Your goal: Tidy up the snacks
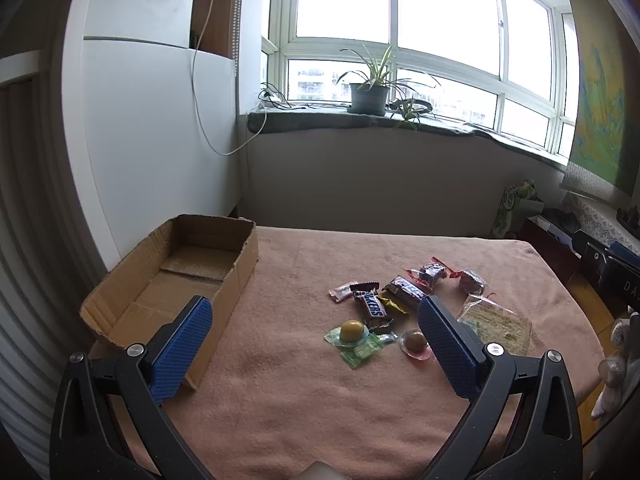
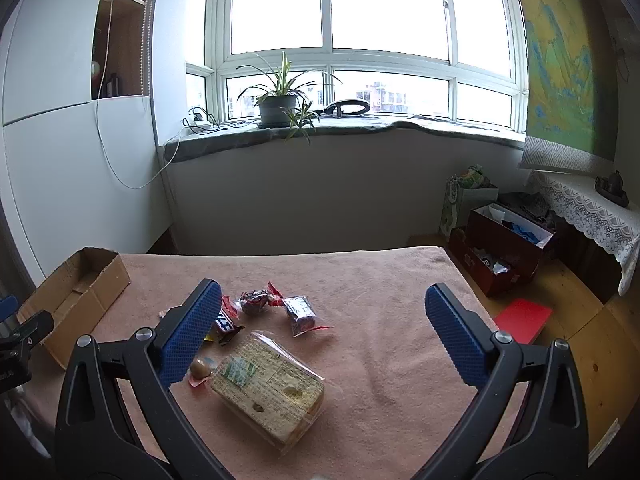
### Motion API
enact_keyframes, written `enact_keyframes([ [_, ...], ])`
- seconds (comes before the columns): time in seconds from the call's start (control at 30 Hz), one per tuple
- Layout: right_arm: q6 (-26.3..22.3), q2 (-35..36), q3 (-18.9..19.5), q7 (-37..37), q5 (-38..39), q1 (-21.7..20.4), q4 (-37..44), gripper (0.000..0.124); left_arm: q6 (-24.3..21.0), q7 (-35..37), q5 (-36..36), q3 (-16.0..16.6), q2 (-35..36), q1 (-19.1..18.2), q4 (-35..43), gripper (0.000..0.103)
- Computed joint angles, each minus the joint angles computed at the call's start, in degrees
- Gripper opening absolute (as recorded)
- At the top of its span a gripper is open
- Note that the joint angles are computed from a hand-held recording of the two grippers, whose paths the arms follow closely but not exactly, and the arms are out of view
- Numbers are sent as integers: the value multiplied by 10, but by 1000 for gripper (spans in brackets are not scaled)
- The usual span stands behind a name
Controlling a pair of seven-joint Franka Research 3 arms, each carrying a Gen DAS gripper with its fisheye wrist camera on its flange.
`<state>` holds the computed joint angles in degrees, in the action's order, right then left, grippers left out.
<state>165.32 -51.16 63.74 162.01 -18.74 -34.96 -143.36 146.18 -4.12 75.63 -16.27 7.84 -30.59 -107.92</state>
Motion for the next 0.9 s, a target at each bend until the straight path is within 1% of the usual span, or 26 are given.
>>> enact_keyframes([
  [0.3,1,-9,3,-3,-2,-2,3,103,3,-9,3,0,-2,1,-3,102],
  [0.67,0,-1,-6,-11,0,7,4,103,6,-16,7,-3,-12,7,-13,102],
  [0.9,-1,-1,-4,-9,-1,6,5,103,11,-14,9,-4,-11,9,-12,102],
])
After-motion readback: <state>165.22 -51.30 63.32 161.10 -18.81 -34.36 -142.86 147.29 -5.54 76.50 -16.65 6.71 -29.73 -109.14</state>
